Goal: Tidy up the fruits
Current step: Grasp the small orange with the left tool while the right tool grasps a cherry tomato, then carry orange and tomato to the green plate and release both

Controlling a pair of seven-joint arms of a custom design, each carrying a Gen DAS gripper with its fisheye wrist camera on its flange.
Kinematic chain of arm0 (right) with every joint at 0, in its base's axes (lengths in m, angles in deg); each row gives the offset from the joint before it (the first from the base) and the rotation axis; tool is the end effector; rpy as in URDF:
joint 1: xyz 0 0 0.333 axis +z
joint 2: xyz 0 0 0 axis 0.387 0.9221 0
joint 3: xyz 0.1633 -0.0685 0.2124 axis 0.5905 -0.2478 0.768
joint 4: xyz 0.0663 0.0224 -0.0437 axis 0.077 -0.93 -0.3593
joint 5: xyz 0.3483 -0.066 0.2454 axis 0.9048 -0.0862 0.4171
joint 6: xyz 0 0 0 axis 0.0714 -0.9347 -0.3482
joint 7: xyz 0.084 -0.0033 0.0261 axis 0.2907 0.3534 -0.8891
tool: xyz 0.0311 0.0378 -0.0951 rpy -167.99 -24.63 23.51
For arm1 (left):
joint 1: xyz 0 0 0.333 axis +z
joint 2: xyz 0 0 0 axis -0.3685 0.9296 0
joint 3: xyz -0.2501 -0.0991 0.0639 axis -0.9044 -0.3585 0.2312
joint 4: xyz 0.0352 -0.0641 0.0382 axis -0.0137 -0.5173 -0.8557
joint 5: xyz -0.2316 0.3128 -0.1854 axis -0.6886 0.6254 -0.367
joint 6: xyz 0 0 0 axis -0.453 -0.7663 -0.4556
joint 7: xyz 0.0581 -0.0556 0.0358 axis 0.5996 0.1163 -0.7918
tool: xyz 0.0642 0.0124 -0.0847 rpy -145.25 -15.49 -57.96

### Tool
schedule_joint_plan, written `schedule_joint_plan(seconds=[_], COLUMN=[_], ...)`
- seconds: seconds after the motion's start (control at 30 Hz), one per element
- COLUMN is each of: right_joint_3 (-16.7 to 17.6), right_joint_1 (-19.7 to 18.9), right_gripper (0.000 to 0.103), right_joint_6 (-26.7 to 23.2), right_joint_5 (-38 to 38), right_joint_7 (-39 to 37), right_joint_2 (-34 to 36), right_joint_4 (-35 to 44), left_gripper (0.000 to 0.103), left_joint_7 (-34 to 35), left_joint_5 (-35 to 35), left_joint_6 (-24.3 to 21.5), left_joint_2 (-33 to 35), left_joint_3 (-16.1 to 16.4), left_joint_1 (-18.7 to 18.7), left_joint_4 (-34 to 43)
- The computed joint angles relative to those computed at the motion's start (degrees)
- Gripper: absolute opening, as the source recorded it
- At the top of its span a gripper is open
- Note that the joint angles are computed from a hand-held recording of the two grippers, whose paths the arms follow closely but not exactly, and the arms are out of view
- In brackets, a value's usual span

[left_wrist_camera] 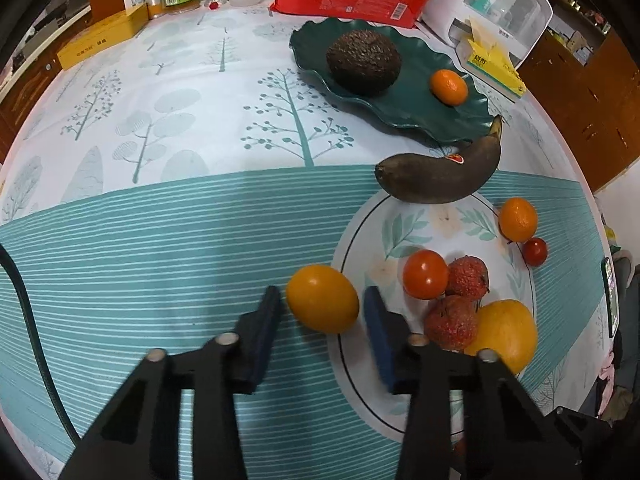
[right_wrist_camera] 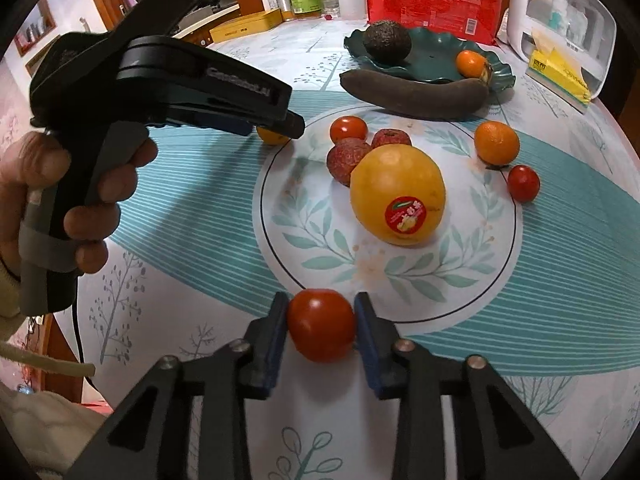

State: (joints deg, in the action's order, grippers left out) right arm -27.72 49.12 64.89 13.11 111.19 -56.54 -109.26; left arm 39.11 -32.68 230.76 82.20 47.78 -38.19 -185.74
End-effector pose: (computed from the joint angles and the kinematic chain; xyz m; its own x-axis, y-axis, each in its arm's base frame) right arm 0.4468 0.2837 0.4120 0.4901 -0.8631 -0.1217 -0.8104 -0.3998 -0.4282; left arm 0.5542 -0.3228 0.4027 -0.0073 -0.9813 0.1925 -0.9293 -0.0645 -0.3637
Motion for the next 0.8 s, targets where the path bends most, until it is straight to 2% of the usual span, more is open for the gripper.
schedule_joint_plan(seconds=[0.03, 0.33, 0.53, 0.8], right_joint_3=[-0.01, -0.37, -0.38, -0.92], right_joint_1=[0.0, -0.05, -0.5, -1.63], right_gripper=[0.032, 0.031, 0.031, 0.031], right_joint_6=[0.05, -0.61, -0.7, -2.39], right_joint_5=[0.02, 1.06, 1.36, 1.13], right_joint_7=[-0.02, -0.61, -0.06, 1.35], right_joint_2=[-0.15, 0.55, 0.08, -3.23], right_joint_4=[-0.15, 0.83, 1.5, 4.72], left_gripper=[0.034, 0.033, 0.033, 0.033], left_joint_7=[-0.33, -0.22, 1.05, 2.03], left_joint_5=[0.49, -1.22, -2.64, -0.56], left_joint_6=[0.09, 0.34, -0.98, -4.07], left_joint_2=[0.11, -0.43, -4.4, -10.1], left_joint_3=[0.03, -0.04, -0.4, -1.31], left_joint_1=[-0.1, 0.05, 0.08, -0.54], left_joint_4=[0.13, -0.53, -3.01, -2.21])
